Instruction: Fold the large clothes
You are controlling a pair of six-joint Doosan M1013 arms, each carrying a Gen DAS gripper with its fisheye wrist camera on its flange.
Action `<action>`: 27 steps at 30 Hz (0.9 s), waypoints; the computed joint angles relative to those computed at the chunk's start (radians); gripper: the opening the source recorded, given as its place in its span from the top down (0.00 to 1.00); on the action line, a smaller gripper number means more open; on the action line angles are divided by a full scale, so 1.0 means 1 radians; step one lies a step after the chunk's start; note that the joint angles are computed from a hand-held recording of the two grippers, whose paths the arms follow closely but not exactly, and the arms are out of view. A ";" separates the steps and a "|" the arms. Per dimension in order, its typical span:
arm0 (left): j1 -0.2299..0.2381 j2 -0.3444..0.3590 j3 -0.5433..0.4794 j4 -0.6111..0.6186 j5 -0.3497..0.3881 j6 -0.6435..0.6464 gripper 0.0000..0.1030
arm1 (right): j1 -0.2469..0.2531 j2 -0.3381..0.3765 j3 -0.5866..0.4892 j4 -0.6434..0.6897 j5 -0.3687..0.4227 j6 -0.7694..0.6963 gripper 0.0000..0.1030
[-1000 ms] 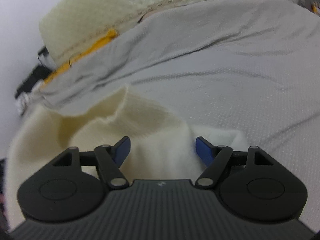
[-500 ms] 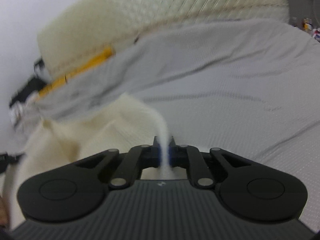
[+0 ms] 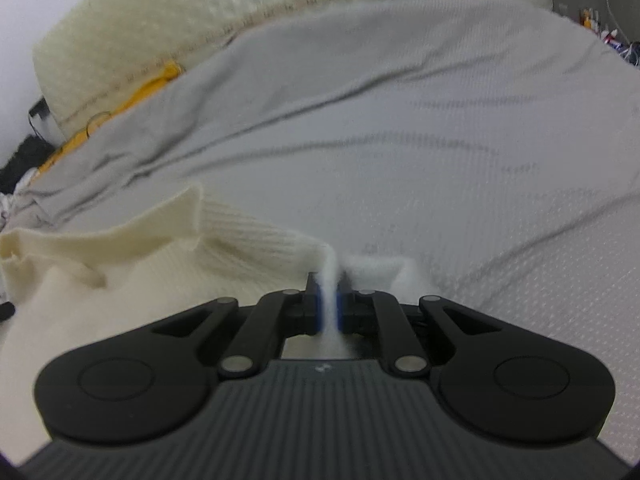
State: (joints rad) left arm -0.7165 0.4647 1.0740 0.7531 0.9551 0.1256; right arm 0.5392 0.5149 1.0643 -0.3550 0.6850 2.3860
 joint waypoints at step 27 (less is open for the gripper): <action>-0.117 -0.098 0.065 0.094 -0.021 0.048 0.57 | 0.083 -0.138 0.125 -0.204 -0.100 0.086 0.50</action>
State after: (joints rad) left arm -0.8331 0.3665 1.1388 0.8467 0.9341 0.1735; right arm 0.6227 0.3764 1.1889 -0.5594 0.5845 2.4719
